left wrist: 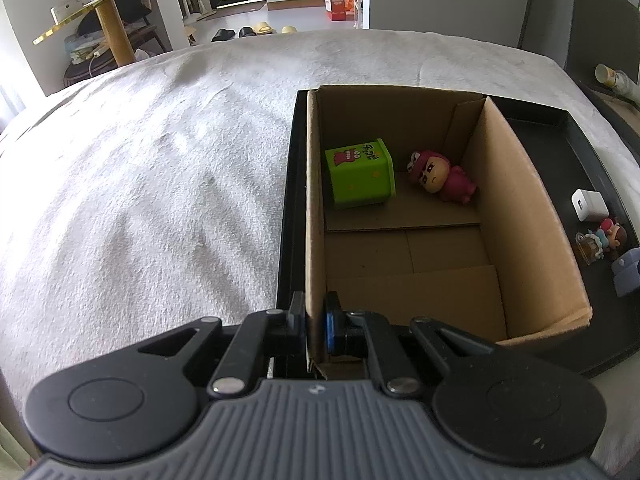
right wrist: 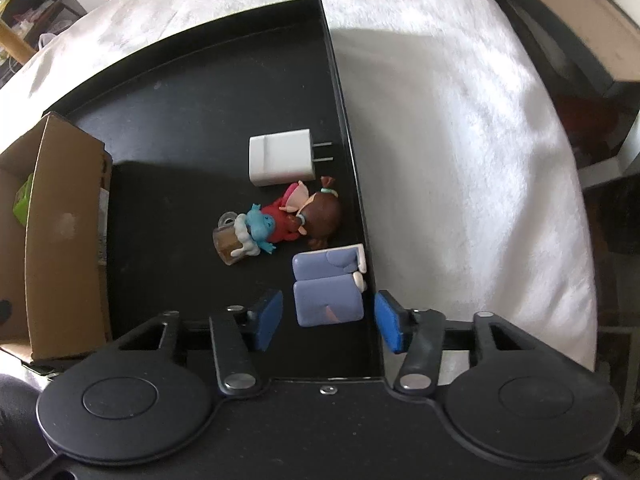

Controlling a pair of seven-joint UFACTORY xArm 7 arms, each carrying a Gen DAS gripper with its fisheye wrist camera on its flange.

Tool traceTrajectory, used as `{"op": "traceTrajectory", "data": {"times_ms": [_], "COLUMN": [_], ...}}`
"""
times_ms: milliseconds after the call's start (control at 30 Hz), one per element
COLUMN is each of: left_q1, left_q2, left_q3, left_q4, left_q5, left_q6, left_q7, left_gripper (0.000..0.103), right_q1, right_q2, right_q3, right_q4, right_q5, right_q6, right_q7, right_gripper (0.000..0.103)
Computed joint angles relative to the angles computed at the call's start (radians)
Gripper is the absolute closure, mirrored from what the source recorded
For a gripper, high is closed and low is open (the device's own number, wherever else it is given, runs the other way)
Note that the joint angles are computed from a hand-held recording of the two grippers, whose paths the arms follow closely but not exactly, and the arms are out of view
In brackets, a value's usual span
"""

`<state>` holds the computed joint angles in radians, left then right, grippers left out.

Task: Organize rigid objects
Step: 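Move the right gripper back to the tray toward the lavender block, then close the right gripper on the lavender block and lift it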

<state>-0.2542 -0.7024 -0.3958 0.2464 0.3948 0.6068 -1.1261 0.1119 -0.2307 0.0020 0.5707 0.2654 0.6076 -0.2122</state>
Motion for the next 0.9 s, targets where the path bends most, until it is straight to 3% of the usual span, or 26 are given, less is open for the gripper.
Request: {"op": "traceTrajectory", "data": {"times_ms": [133,367,667,900], "left_q1": [0.004,0.005,-0.002,-0.001], "left_q2": [0.007,0.019,0.005,-0.002], "left_q3": [-0.002,0.001,0.011,0.028], "left_q4": [0.003,0.008,-0.003,-0.014], "left_q5": [0.006,0.01,0.005,-0.017], "left_q6": [0.0,-0.002,-0.008,-0.025], "left_q7": [-0.002,-0.007,-0.003,0.021], "left_gripper": [0.094,0.094,0.094,0.094], "right_q1": [0.01,0.009,0.006,0.041], "right_q2": [-0.007,0.025,0.076,-0.002], "right_q3": [-0.011,0.003,0.062,0.053], "right_q4": [-0.007,-0.005,-0.013,-0.052], "right_q5": [0.044,0.027,-0.158,-0.154], "right_q6": [-0.002,-0.019,-0.079,-0.101], "right_q7": [-0.022,-0.008,0.124,0.127], "right_gripper": [0.055,0.055,0.064,0.064]}}
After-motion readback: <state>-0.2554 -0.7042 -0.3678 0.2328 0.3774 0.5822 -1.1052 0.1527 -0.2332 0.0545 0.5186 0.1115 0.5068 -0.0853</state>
